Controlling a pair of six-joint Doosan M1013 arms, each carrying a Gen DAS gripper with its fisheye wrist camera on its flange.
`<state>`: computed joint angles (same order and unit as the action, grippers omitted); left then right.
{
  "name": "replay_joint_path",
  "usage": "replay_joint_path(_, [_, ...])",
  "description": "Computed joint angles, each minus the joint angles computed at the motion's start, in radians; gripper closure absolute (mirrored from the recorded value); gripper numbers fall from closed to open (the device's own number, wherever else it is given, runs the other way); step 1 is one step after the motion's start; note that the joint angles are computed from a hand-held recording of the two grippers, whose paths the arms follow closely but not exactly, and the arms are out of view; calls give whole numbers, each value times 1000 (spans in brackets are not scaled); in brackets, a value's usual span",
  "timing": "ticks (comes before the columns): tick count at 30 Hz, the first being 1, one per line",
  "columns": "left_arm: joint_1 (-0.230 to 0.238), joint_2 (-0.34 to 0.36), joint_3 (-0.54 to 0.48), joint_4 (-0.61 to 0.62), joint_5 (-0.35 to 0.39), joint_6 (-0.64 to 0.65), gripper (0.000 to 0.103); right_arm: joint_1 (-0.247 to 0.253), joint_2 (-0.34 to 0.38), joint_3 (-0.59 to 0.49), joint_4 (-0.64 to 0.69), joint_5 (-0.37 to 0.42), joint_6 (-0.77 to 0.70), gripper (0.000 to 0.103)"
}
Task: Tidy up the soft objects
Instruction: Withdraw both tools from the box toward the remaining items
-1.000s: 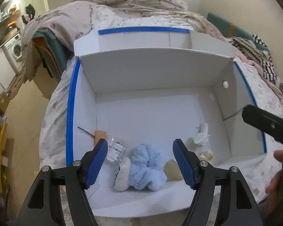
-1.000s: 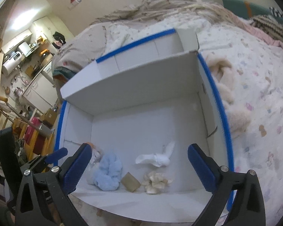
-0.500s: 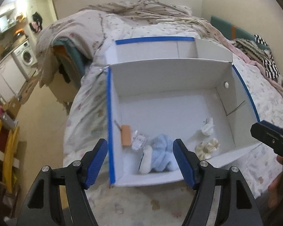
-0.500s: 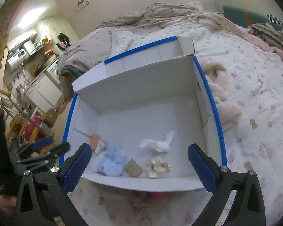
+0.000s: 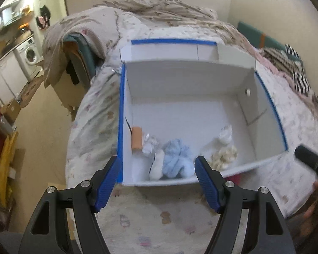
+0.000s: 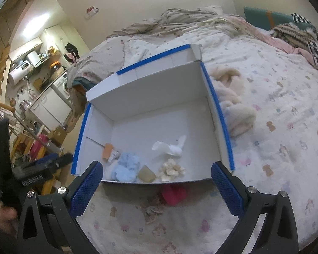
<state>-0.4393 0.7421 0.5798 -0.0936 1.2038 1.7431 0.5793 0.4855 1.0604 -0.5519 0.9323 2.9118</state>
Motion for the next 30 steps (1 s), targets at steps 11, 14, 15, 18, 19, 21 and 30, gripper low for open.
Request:
replay_joint_path(11, [11, 24, -20, -33, 110, -30, 33, -33, 36, -40, 247, 111, -120, 0])
replay_joint_path(14, [12, 27, -23, -35, 122, -31, 33, -36, 57, -64, 295, 148, -168, 0])
replay_joint_path(15, [11, 27, -21, -25, 121, -34, 33, -36, 62, -70, 299, 158, -179, 0])
replay_joint_path(18, [7, 34, -30, 0, 131, -41, 33, -37, 70, -79, 310, 169, -193, 0])
replay_joint_path(19, [7, 35, -31, 2, 137, -42, 33, -38, 73, -82, 313, 173, -195, 0])
replay_joint_path(21, [6, 35, -28, 9, 143, -42, 33, -38, 76, -89, 318, 183, -197, 0])
replay_joint_path(30, [-4, 65, -51, 39, 246, -33, 33, -50, 97, -109, 360, 255, -187, 0])
